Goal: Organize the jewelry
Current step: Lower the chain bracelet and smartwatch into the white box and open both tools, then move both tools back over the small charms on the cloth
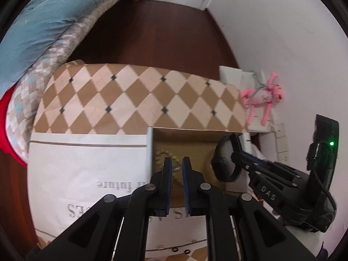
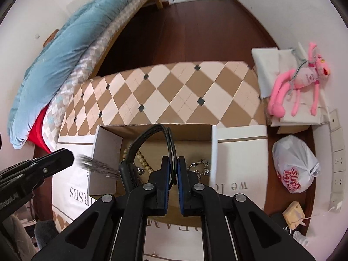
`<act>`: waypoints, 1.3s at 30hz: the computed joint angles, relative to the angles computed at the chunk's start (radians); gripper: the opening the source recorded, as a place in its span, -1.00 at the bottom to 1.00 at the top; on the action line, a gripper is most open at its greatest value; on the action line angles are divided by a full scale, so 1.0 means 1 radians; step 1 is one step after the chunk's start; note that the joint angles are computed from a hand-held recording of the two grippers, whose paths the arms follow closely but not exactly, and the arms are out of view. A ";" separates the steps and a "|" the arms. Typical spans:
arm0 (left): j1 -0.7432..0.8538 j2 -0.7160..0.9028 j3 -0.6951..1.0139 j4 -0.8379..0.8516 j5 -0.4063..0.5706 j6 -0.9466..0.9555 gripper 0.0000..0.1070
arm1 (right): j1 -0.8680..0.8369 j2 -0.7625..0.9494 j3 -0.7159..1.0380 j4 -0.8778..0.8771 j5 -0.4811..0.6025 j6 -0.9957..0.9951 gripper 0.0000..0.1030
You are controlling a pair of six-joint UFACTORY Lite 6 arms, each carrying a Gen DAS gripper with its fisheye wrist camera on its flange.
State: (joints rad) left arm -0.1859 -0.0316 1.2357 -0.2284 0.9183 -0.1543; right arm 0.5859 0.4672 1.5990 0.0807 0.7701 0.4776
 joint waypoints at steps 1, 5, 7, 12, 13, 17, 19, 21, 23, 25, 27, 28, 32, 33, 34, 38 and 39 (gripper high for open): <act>0.002 0.000 0.001 0.010 -0.002 -0.009 -0.65 | 0.002 0.014 0.018 -0.010 0.011 0.009 -0.43; -0.013 -0.022 -0.015 0.110 -0.023 -0.070 0.56 | 0.007 0.007 0.025 -0.056 0.025 0.041 0.18; -0.026 -0.045 -0.043 0.175 -0.030 -0.116 0.56 | 0.024 -0.018 0.012 -0.125 0.040 0.096 0.18; -0.060 -0.113 -0.158 0.291 -0.053 -0.208 0.91 | 0.093 -0.090 -0.056 -0.310 0.087 0.249 0.49; -0.069 -0.135 -0.194 0.310 -0.066 -0.227 0.91 | 0.110 -0.103 -0.073 -0.346 0.102 0.279 0.82; -0.110 -0.200 -0.308 0.373 -0.091 -0.320 0.92 | 0.164 -0.145 -0.149 -0.430 0.137 0.367 0.96; -0.123 -0.217 -0.341 0.385 -0.097 -0.350 0.92 | 0.179 -0.156 -0.176 -0.445 0.140 0.392 1.00; -0.145 -0.233 -0.367 0.407 -0.099 -0.387 0.92 | 0.194 -0.174 -0.202 -0.461 0.144 0.415 1.00; -0.162 -0.238 -0.372 0.421 -0.095 -0.414 0.92 | 0.199 -0.190 -0.218 -0.460 0.145 0.426 1.00; -0.174 -0.246 -0.374 0.429 -0.090 -0.431 0.92 | 0.203 -0.203 -0.229 -0.460 0.146 0.438 1.00; -0.188 -0.262 -0.373 0.444 -0.078 -0.452 0.92 | 0.208 -0.221 -0.240 -0.464 0.152 0.455 1.00; -0.196 -0.272 -0.371 0.455 -0.070 -0.465 0.92 | 0.213 -0.233 -0.246 -0.469 0.158 0.463 1.00; -0.229 -0.325 -0.361 0.487 -0.028 -0.512 0.92 | 0.238 -0.284 -0.260 -0.501 0.194 0.503 1.00; -0.238 -0.338 -0.357 0.494 -0.014 -0.522 0.92 | 0.244 -0.298 -0.265 -0.510 0.201 0.512 1.00; -0.256 -0.358 -0.353 0.511 0.007 -0.545 0.92 | 0.255 -0.312 -0.268 -0.523 0.209 0.528 1.00; -0.318 -0.427 -0.341 0.558 0.080 -0.611 0.92 | 0.306 -0.377 -0.276 -0.563 0.262 0.583 1.00; -0.330 -0.450 -0.339 0.559 0.098 -0.619 0.92 | 0.318 -0.390 -0.275 -0.573 0.277 0.595 1.00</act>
State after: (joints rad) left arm -0.5154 -0.4812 0.8968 0.3307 1.0166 -0.7732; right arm 0.9044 0.0773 1.3239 -0.4919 1.0475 1.0727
